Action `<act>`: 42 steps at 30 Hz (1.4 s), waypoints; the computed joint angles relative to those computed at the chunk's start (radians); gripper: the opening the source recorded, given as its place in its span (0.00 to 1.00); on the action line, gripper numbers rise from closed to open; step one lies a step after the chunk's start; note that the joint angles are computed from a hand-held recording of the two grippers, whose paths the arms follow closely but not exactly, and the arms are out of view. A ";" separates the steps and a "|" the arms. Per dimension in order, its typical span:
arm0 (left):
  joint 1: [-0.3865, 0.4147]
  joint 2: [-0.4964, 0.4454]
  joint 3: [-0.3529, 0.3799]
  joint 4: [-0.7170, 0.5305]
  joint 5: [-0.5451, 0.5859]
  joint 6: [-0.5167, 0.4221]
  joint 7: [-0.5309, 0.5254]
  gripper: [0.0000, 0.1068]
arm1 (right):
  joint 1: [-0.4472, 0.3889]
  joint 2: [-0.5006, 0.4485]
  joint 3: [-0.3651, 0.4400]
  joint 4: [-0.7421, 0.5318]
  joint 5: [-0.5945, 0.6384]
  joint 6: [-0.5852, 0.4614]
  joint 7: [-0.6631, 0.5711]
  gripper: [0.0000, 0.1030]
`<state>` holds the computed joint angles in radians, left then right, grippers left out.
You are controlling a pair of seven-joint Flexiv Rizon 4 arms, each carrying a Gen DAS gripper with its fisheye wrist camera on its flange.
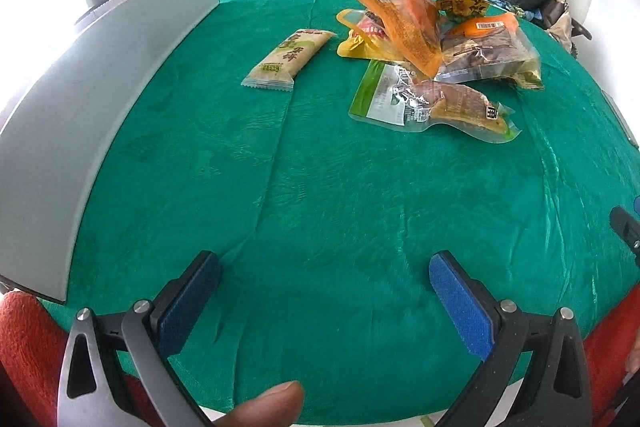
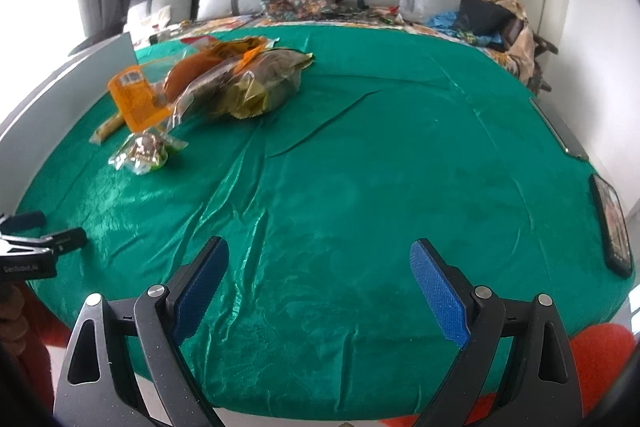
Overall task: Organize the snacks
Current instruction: 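Grasp the green-labelled snack bag with the right tool while the left tool approaches the rice-cake bar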
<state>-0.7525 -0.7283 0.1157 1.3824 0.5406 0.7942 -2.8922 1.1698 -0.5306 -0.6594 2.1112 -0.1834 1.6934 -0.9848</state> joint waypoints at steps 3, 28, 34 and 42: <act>-0.002 0.000 0.004 0.000 0.006 0.003 -0.005 0.96 | -0.039 0.007 0.048 -0.009 -0.026 -0.032 -0.008 0.91; 0.049 0.034 -0.015 0.076 -0.036 0.098 0.144 0.96 | -0.279 0.026 0.334 -0.030 -0.110 0.077 -0.080 0.92; 0.062 0.040 -0.021 0.094 -0.059 0.120 0.189 0.96 | -0.468 0.037 0.574 -0.102 -0.118 -0.086 -0.106 0.91; 0.056 0.072 0.010 0.142 -0.061 0.104 0.118 0.96 | -0.734 -0.009 0.869 -0.270 -0.147 -0.288 -0.283 0.91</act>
